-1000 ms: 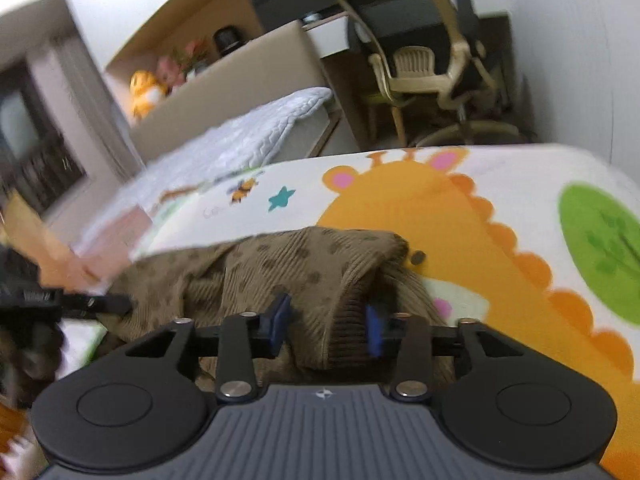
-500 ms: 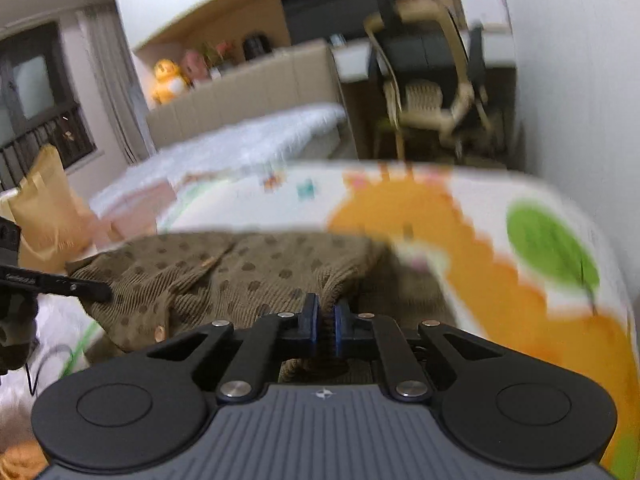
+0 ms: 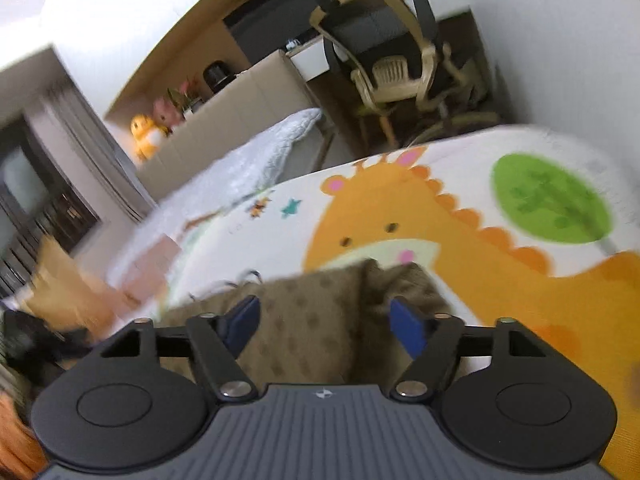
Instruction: Fold clothes
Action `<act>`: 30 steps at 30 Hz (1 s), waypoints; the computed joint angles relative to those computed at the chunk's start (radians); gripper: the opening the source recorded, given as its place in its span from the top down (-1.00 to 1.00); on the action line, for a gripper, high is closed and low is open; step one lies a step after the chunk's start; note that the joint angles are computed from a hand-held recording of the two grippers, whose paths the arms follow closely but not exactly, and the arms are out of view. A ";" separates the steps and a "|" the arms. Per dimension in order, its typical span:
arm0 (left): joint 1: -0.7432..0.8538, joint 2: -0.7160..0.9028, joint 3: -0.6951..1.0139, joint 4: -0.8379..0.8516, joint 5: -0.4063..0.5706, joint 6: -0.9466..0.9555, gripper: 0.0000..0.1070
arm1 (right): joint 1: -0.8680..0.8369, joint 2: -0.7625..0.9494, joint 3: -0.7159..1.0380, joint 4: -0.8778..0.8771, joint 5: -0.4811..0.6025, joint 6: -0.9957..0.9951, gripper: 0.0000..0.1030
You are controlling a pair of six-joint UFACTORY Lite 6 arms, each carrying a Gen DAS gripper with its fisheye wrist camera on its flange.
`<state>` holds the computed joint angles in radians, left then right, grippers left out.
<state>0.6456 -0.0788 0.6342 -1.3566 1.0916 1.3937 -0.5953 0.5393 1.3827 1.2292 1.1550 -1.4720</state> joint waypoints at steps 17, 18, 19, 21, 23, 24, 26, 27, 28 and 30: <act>-0.335 0.247 0.332 -0.313 -0.456 0.245 -0.63 | 0.353 0.269 0.335 0.151 -0.452 -0.034 -0.28; -0.341 0.176 0.269 -0.342 -0.469 0.304 -0.63 | 0.355 0.232 0.277 0.183 -0.504 -0.117 -0.31; -0.356 0.123 0.228 -0.363 -0.478 0.339 -0.64 | 0.350 0.191 0.213 0.234 -0.534 -0.210 -0.34; -0.374 0.040 0.168 -0.357 -0.446 0.365 -0.67 | 0.334 0.120 0.119 0.315 -0.550 -0.345 -0.38; -0.433 0.028 0.160 -0.355 -0.413 0.375 -0.67 | 0.318 0.054 0.040 0.381 -0.544 -0.448 -0.40; -0.473 0.036 0.164 -0.365 -0.406 0.392 -0.67 | 0.315 0.022 0.003 0.414 -0.536 -0.491 -0.41; -0.595 0.084 0.169 -0.442 -0.446 0.517 -0.69 | 0.308 -0.030 -0.054 0.465 -0.511 -0.555 -0.48; -0.657 0.122 0.173 -0.490 -0.479 0.594 -0.70 | 0.311 -0.041 -0.063 0.474 -0.501 -0.561 -0.51; -0.715 0.166 0.181 -0.540 -0.511 0.670 -0.70 | 0.315 -0.045 -0.066 0.473 -0.492 -0.556 -0.52; -0.788 0.242 0.188 -0.578 -0.541 0.729 -0.70 | 0.315 -0.069 -0.094 0.462 -0.476 -0.555 -0.52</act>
